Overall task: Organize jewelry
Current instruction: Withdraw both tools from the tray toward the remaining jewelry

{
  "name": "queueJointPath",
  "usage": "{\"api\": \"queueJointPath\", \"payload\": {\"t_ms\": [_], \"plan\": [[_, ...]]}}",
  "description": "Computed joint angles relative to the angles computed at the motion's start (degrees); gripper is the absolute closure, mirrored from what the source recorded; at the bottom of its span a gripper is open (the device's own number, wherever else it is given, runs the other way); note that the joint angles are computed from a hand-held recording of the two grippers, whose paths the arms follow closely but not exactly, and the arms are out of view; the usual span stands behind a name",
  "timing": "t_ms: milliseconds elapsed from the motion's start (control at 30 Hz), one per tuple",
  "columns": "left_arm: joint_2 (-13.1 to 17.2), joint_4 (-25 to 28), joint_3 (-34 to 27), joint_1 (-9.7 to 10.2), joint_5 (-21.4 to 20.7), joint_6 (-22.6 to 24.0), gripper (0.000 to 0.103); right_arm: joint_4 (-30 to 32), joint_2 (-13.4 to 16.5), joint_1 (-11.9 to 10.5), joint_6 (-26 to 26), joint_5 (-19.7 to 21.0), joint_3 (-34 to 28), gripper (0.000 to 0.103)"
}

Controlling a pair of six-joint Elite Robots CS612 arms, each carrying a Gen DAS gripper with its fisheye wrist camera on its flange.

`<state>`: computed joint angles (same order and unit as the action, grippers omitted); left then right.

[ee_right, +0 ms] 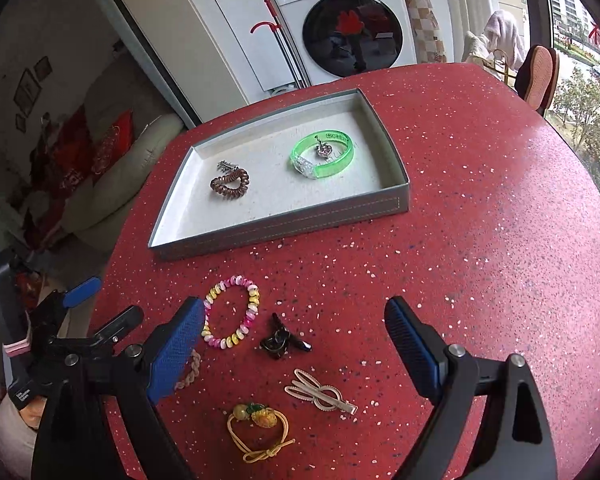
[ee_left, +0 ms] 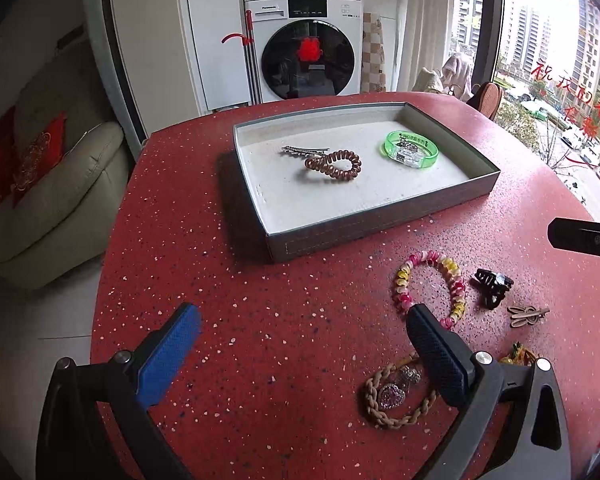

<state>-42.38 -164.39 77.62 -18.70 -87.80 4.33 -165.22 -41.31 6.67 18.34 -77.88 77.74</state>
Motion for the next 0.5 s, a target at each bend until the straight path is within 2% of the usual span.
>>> {"api": "queueJointPath", "payload": {"t_ms": [267, 367, 433, 500], "plan": [[-1.5, -2.1, 4.5, -0.84, -1.9, 3.3, 0.000, 1.4, -1.9, 1.2, -1.4, -2.7, 4.9, 0.010], [-1.4, -1.0, 4.4, -1.06, -1.8, 3.7, 0.003, 1.3, -2.2, 1.5, -1.6, -3.2, 5.7, 0.010], [-1.2, -1.1, 4.5, -1.17, -1.9, 4.0, 0.012, 1.2, -2.2, 1.7, -1.5, -3.3, 5.9, 0.012], [-1.3, -1.2, 4.7, -1.19, -2.1, 4.1, 0.013, 1.3, -2.2, 1.8, -1.7, -3.6, 6.0, 0.014]]}}
